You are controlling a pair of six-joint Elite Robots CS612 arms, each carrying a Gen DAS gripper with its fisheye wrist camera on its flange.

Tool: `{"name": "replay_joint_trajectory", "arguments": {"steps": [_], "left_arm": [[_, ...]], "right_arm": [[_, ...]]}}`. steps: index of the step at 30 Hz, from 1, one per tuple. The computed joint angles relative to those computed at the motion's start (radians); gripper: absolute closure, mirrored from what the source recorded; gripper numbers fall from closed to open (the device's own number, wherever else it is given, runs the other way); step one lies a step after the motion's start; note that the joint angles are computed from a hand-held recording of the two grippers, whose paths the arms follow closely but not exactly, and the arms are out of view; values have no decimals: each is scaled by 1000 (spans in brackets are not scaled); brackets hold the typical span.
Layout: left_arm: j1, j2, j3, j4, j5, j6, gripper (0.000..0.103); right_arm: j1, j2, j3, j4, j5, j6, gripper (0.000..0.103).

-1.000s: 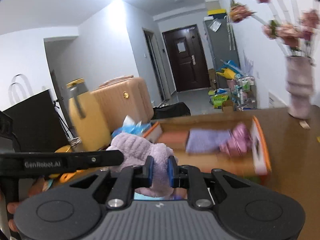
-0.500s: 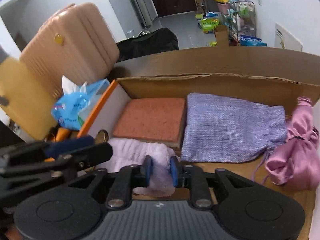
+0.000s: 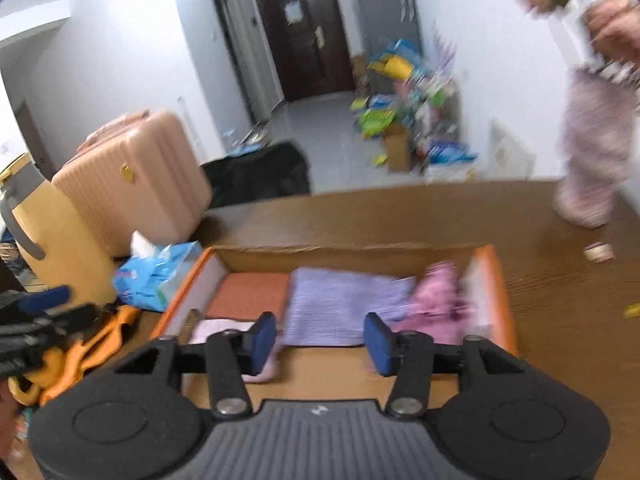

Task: Organize soft objects
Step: 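Withdraw both grippers from the box back toward the remaining toys, then reach the right gripper to the light blue plush toy and grasp it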

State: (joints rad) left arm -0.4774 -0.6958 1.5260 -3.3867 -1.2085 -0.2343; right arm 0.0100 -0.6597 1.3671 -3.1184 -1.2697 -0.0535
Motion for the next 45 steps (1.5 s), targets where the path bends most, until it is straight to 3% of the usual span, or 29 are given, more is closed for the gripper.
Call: {"name": "replay_joint_trajectory", "arguments": {"steps": [1,4,6,15,18,22,29,31,37,41,45], "left_arm": [[-9,-9,23,-33,30,3,16],[-38,-27,83,-159,134,36,3],[-51,-38,115,-216,161,74,2],[-102,-80,204,-349,224,68,0],[-126,-90,259,-403,260,14,0],[-157,-104,337,-407,263,-69,0],[-250,-82,481,-623,326,-9,0],[-280,-74,526,-669,342,-36,0],[-357,-59,635,-746,397,-116,0],[-375,-58,666,-773,400,-93,0],[-373,-56,663,-767,400,-109,0]], "right_arm": [[-5,-16,35,-55,-38,-13,29],[-20,-41,129,-281,-120,-40,7],[-34,-55,181,-391,-131,-48,4],[-64,-122,334,-555,-73,-23,4],[-74,-128,402,-662,-33,-35,0],[-85,-135,497,-746,-12,-90,0],[-112,-121,669,-954,63,-119,0],[-108,-119,715,-996,28,-118,0],[-123,-101,835,-1121,48,-58,0],[-130,-95,887,-1143,84,-63,0],[-112,-93,881,-1141,65,-94,0]]}}
